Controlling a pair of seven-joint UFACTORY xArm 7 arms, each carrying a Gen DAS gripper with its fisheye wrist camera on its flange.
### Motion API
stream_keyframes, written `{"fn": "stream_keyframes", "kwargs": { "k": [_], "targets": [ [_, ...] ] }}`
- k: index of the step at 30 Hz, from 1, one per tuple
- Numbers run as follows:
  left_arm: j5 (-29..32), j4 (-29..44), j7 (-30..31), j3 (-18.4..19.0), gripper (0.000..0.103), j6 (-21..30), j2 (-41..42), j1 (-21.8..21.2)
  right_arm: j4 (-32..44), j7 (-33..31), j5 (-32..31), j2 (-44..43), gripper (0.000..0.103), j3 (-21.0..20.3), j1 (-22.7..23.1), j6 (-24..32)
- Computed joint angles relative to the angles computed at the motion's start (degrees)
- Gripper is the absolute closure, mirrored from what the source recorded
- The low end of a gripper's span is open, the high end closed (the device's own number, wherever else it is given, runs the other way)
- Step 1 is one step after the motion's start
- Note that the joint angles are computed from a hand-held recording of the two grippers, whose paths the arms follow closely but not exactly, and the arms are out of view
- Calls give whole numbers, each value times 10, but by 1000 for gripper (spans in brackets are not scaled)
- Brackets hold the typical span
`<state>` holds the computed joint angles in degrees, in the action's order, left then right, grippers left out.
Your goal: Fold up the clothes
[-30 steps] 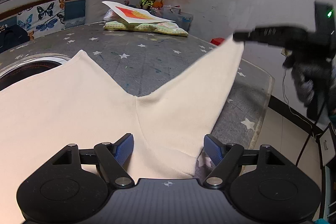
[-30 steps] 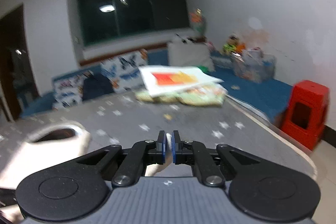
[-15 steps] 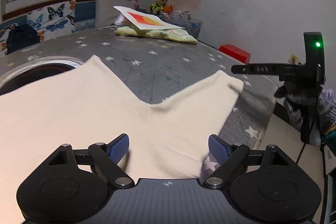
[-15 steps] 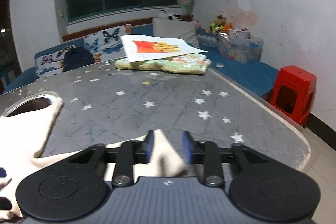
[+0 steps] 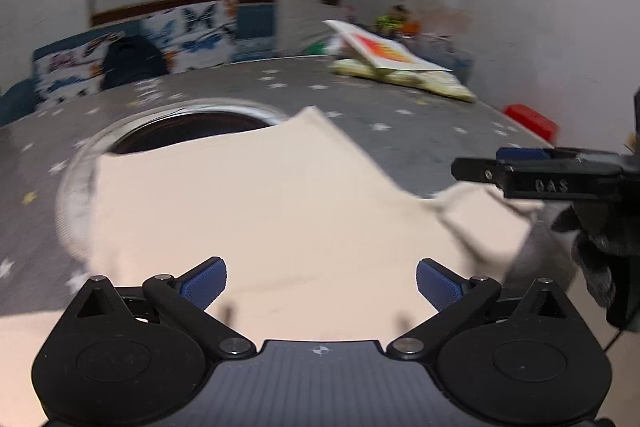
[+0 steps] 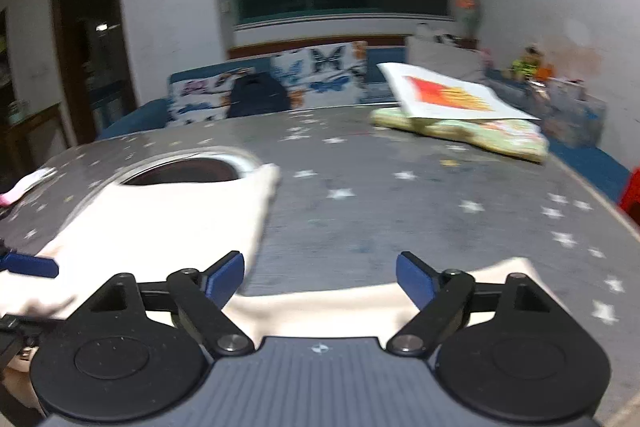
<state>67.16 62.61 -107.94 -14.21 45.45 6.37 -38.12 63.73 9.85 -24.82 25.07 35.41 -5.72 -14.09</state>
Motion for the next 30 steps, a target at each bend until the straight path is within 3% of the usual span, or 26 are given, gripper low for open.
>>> {"fn": "stream_keyframes", "kwargs": {
  "k": [6, 15, 24, 30],
  "targets": [
    [-62, -41, -14, -15, 0, 72, -40, 2, 17, -27, -24, 35, 14, 59, -11, 17],
    [-89, -94, -55, -37, 0, 97, -69, 13, 38, -112, -5, 86, 13, 114, -9, 50],
    [-115, -147, -83, -63, 0, 144, -113, 15, 41, -184, 47, 89, 12, 100, 20, 78],
    [-112, -137, -83, -69, 0, 134, -121, 29, 48, -220, 89, 88, 5, 107, 24, 77]
  ]
}}
